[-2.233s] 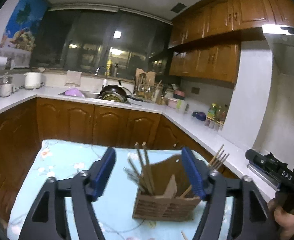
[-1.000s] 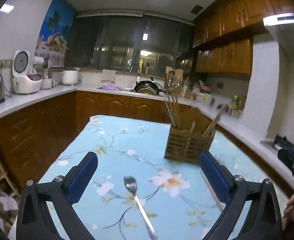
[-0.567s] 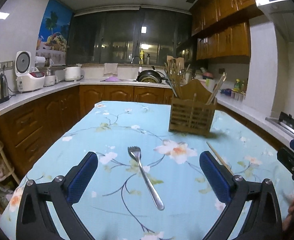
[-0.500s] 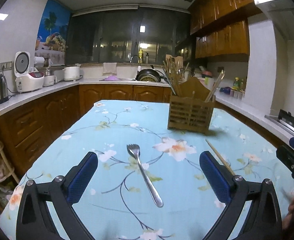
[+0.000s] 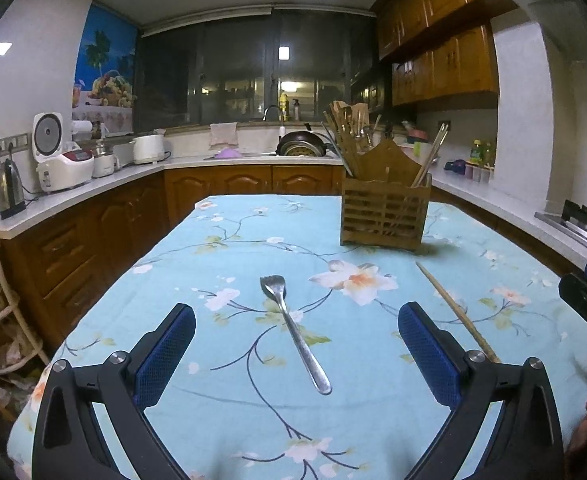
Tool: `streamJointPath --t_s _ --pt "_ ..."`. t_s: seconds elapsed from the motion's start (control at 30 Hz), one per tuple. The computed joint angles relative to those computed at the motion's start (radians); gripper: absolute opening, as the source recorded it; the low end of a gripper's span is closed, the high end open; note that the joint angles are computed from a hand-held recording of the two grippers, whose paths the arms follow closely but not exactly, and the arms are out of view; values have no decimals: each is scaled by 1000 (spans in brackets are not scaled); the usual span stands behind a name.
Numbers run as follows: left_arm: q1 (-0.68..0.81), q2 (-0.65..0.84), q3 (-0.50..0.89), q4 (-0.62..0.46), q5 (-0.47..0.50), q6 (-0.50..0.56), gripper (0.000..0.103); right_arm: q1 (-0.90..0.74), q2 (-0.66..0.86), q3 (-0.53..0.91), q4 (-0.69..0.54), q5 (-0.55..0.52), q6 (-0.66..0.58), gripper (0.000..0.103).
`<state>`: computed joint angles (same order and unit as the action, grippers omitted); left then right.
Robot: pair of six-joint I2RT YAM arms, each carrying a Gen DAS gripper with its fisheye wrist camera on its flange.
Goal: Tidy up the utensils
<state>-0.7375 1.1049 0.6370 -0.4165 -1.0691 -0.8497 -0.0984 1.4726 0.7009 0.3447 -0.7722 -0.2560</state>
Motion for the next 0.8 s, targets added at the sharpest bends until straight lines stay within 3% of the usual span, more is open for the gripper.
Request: streamJointPath --t_s 0.8 --pt "-6 -36 -30 -5 -24 14 102 -9 0 -13 26 -16 15 103"
